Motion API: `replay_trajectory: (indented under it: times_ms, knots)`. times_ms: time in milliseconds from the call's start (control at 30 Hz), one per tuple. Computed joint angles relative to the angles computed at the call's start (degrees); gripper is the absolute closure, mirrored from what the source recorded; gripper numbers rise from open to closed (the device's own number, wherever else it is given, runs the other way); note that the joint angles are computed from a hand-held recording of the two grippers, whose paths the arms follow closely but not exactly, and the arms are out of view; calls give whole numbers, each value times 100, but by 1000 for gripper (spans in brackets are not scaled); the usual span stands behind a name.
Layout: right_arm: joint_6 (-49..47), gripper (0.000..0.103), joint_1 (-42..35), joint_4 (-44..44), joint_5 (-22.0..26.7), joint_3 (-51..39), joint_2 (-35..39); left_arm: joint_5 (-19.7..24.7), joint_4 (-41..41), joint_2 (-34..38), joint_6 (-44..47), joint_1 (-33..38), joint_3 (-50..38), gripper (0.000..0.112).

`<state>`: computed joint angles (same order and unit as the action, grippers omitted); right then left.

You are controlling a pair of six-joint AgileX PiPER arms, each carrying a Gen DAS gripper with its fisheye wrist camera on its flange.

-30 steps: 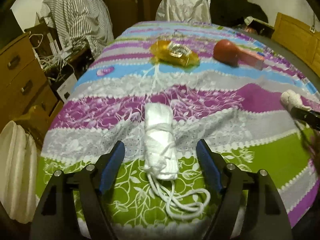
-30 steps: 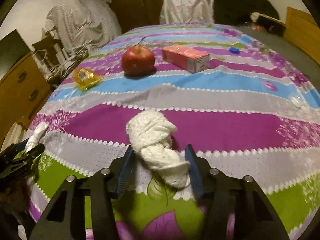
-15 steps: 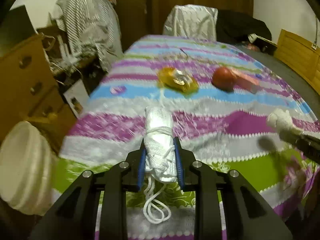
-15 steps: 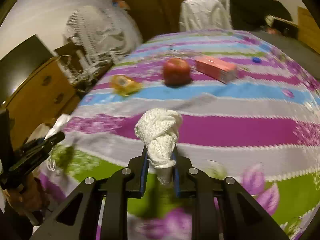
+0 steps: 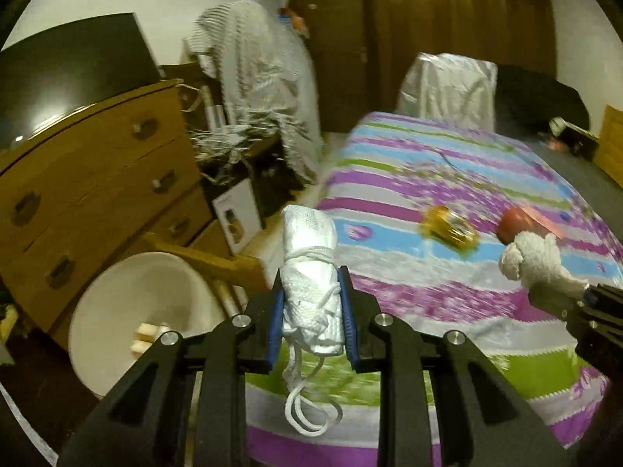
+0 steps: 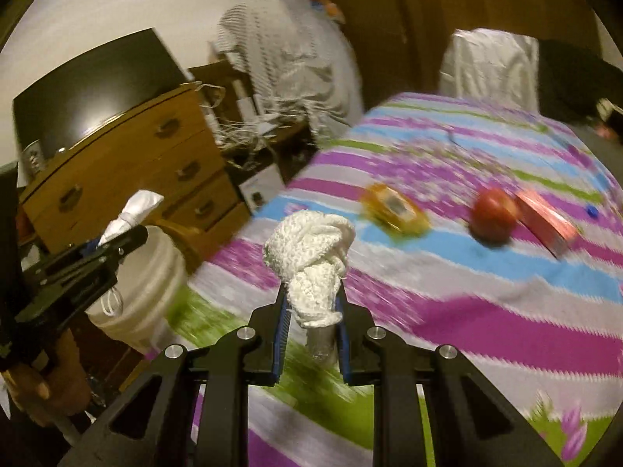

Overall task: Collect trash
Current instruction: 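Carry the rolled cloth and white yarn over the bucket and release both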

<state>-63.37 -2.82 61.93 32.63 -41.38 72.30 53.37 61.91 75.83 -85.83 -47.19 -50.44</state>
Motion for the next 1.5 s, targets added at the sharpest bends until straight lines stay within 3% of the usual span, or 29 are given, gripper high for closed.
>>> replay_trajectory:
  times_ms: [133, 300, 433, 600, 900, 1067, 1500]
  knots:
    - [1657, 81, 1345, -1057, -425, -917, 445, 34, -10, -630, 369, 619, 278, 88]
    - [3602, 81, 2641, -2523, -450, -2350, 1378, -210, -75, -1135, 1014, 1680, 501, 88]
    - [4914, 81, 3515, -3654, -81, -3785, 2349, -748, -297, -1338, 1668, 2792, 635, 88]
    - [5769, 81, 4157, -4330, 576, -5445, 3419, -1455, -702, -1433, 2451, 4064, 805, 88]
    - [6367, 81, 4766, -4878, 1732, -8014, 5037, -2376, -1450, -1263, 3524, 5533, 979, 88]
    - [6504, 81, 4970, -5028, 1945, -8502, 5359, -2633, -1684, -1253, 3882, 5895, 1092, 88]
    - [6404, 81, 5151, -5052, 1945, -8588, 5418, -3038, -2344, -1167, 4722, 6502, 1087, 88]
